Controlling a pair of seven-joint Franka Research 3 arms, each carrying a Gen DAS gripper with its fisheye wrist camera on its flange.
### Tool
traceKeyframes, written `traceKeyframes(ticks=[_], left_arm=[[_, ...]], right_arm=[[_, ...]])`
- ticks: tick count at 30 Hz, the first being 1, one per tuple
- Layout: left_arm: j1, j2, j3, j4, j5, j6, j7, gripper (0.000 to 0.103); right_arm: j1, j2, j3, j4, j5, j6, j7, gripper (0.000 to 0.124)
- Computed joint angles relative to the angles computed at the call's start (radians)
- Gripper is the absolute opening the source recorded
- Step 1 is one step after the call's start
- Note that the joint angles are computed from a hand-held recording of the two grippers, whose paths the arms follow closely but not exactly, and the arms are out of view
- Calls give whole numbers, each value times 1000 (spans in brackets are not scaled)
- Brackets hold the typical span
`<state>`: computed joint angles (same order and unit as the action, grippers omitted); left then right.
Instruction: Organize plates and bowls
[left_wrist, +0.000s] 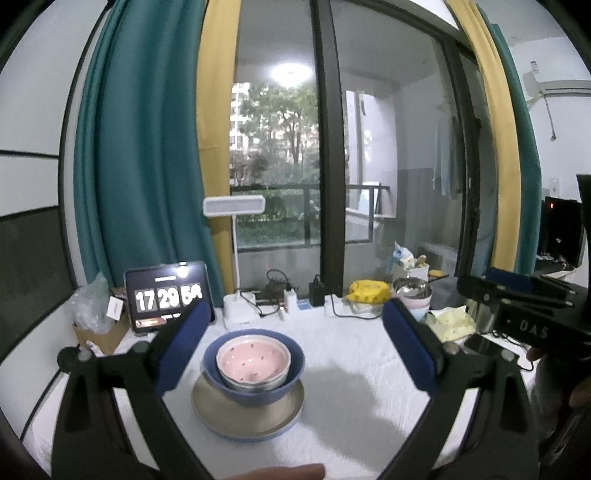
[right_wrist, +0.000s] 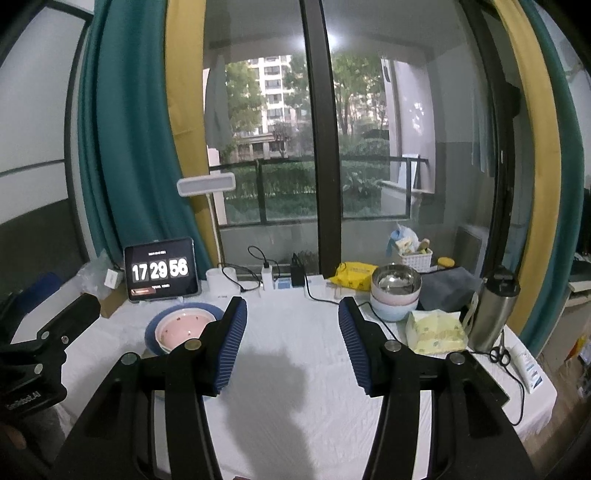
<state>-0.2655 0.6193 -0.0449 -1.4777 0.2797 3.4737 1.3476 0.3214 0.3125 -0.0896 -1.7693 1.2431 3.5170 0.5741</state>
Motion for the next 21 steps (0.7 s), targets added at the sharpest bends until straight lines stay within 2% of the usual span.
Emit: traceKeyframes(ticks=[8, 21], left_arm=[[-38, -47, 50, -59, -69, 69, 42, 96], [-8, -60, 22, -72, -125, 112, 83, 96]], right_arm=[[-25, -39, 34, -55, -146, 32, 123, 55], [-22, -68, 47, -85, -213, 82, 163, 57]])
